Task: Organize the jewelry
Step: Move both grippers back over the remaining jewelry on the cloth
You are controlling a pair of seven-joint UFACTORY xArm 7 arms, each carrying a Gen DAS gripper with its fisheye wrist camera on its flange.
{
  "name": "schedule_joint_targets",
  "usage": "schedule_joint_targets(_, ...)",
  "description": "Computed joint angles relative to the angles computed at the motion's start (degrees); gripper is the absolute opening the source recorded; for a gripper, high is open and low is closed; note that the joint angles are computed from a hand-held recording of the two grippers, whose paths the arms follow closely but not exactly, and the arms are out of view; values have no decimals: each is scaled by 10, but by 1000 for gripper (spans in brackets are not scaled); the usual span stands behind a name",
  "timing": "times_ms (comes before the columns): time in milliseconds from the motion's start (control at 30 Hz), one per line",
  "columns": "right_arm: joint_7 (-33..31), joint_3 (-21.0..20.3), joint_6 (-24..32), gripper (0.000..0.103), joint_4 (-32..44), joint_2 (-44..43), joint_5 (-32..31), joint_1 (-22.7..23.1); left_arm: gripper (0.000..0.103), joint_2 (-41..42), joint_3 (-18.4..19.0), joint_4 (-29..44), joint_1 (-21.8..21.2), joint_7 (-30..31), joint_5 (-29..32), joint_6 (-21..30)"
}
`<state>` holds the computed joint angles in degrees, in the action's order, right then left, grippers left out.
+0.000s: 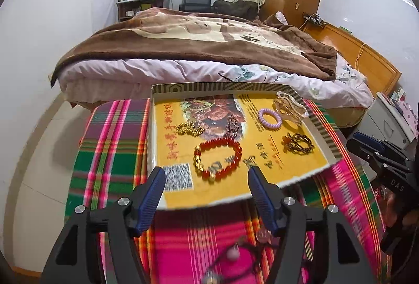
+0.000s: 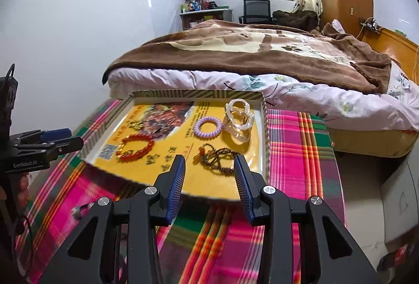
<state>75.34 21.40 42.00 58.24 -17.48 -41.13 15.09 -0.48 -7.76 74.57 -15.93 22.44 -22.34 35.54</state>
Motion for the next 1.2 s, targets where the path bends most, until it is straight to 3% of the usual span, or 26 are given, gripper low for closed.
schedule_joint_targets(200, 12, 23, 7, 40, -19, -33, 10, 13, 72, -90, 14, -90, -6, 33, -41, -27)
schedule_joint_targets(467, 28, 46, -10, 40, -52, -53, 41, 28, 77, -157, 44, -161, -21, 44, -55, -13)
schedule_joint_targets(567, 26, 50, -27, 41, -64, -47, 58, 38, 83, -184, 54, -196, -21, 48, -56, -21)
schedule_joint_targets(667, 22, 52, -49, 49, -72, -34, 69, 47, 84, -202, 76, -218, -27, 62, -81, -8)
schedule_joint_targets(900, 7, 43, -82, 50, -52, 31, 73, 72, 85, -211, 91, -244, -11, 59, -94, 2)
schedule_joint_targets(1067, -16, 23, -68, 50, -21, 80, 74, 100, 85, -214, 98, -253, -3, 62, -97, 6)
schedule_joint_targets(1200, -27, 11, -15, 50, 10, 109, 64, 127, 85, -208, 99, -250, 3, 62, -98, 15)
